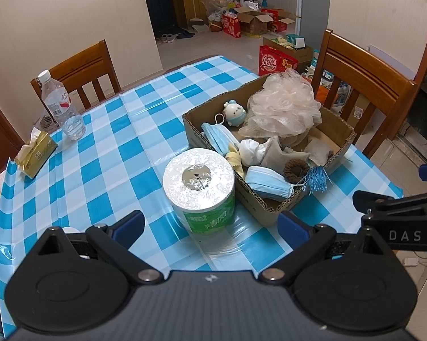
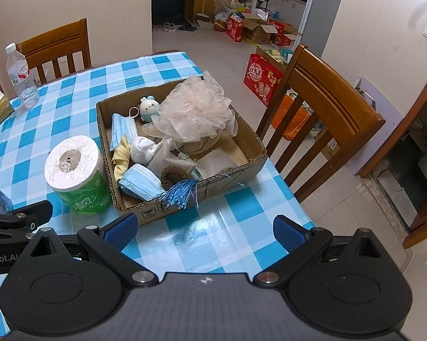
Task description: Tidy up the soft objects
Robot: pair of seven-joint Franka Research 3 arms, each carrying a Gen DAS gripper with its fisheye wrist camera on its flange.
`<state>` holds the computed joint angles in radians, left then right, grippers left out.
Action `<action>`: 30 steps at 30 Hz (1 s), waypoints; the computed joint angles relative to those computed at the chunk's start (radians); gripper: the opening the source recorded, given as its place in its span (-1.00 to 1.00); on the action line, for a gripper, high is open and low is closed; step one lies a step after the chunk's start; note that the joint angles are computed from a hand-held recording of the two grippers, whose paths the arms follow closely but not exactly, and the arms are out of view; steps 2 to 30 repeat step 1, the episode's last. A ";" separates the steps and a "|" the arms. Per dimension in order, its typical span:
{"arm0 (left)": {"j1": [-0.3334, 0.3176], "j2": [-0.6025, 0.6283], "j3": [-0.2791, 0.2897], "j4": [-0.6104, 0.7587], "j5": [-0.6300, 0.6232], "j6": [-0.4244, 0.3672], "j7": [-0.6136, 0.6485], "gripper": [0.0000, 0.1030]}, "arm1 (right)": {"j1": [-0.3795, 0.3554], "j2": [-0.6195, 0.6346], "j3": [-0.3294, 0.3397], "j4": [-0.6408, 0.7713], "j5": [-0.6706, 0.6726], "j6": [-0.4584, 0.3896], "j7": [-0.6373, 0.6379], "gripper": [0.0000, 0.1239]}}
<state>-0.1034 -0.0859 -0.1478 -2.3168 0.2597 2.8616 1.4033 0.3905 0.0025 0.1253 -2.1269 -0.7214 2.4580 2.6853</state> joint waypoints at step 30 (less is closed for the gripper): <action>0.001 -0.001 -0.001 -0.004 0.003 0.003 -0.004 0.93 | 0.000 0.001 0.000 0.001 0.001 0.001 -0.001 0.66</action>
